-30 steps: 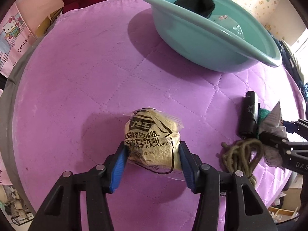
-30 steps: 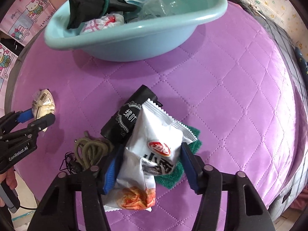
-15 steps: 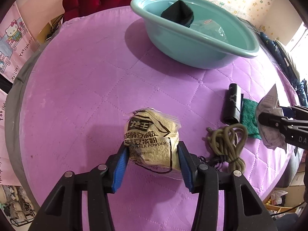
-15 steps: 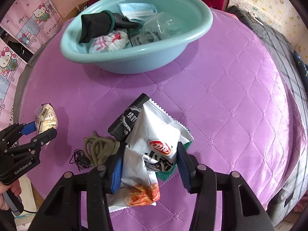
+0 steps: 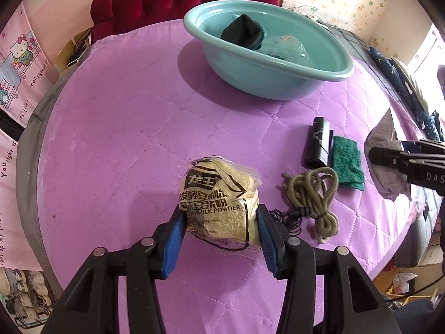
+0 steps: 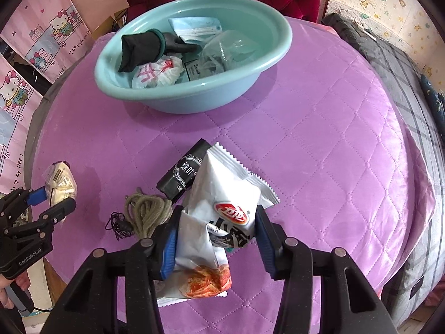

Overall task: Organize soft objects
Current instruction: 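Carry the held snack packet and milk-powder bag over the teal basin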

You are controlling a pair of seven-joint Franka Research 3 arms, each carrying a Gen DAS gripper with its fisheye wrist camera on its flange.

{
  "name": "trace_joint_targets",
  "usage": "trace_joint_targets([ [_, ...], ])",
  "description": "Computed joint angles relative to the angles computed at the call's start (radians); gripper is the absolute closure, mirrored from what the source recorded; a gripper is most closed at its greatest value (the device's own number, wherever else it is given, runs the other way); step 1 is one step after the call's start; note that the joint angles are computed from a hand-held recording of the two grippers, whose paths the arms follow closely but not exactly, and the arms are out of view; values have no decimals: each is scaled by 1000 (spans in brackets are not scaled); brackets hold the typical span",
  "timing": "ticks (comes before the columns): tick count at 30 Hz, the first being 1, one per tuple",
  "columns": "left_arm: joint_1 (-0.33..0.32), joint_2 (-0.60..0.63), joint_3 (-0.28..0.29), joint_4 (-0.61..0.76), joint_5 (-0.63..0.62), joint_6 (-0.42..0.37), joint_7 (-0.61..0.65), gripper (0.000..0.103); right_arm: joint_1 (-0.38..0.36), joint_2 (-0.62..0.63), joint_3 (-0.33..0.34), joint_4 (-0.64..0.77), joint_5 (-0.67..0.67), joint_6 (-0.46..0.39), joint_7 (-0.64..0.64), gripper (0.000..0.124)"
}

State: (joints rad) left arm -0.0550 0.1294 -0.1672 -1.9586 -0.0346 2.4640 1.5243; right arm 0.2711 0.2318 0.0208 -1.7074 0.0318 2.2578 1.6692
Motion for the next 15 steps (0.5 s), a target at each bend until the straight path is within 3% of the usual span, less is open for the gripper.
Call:
trace_joint_targets([
  [15, -12, -28, -2, 30, -13, -29, 37, 49, -13, -30, 1, 71, 2, -63, -73, 72],
])
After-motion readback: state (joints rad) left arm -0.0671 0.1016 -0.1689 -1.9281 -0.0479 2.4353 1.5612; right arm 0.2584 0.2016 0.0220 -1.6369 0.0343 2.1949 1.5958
